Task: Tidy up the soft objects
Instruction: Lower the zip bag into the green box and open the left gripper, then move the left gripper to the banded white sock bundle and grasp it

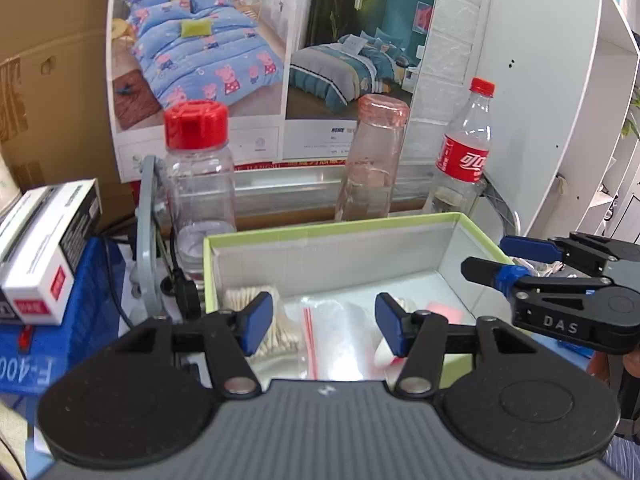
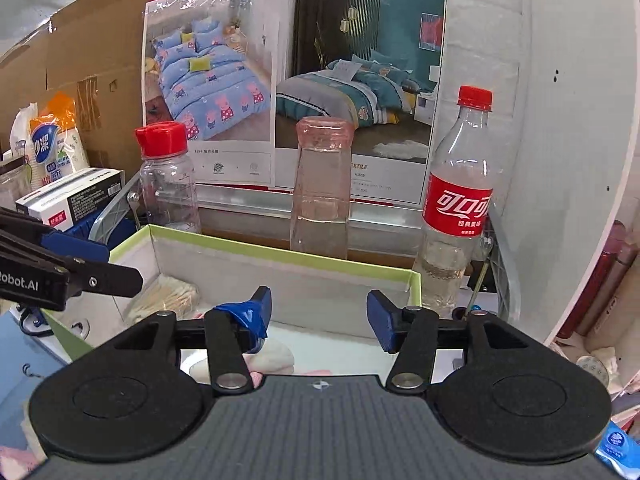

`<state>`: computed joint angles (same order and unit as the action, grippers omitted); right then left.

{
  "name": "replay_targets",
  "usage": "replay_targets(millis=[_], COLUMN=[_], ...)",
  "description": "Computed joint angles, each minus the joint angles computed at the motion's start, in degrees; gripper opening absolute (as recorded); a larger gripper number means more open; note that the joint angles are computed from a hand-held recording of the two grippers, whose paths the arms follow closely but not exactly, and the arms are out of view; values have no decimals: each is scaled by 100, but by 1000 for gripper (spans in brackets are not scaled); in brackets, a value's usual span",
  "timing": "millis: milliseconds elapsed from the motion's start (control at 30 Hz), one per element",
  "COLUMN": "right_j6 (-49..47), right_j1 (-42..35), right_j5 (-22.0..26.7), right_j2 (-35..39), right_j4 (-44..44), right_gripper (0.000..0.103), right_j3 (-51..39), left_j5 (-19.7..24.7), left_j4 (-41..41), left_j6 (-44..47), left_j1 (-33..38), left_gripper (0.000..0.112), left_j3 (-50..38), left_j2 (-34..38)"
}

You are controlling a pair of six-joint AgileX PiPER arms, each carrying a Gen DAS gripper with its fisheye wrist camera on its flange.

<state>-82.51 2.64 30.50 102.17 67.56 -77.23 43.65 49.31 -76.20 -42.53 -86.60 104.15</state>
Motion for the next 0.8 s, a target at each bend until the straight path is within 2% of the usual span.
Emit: replay_targets(millis=[400, 533, 633, 733, 800], right_j6=[-979, -1404, -1350, -1405, -1438], right_j1=[-1174, -1731, -2259, -2655, -2860], right_j5=[690, 881, 1274, 1497, 1587], right_j2=[-1551, -1967, -2096, -2174, -2185], right_j4=[675, 1140, 1270, 1315, 1299], right_gripper=[46, 47, 48, 48, 48], right_j3=[2234, 2996, 3338, 3554, 3620], left_j5=[895, 866, 767, 574, 649], left_j4=[622, 597, 506, 37, -398], left_j6=[-1896, -2372, -2261, -1514, -877], left_j1=[-1569, -1966, -2037, -1799, -1612], left_gripper=[61, 62, 64, 64, 64], left_j3=[1688, 2110, 2100, 1746, 1334], left_j2=[-925, -1176, -1196, -1026, -798])
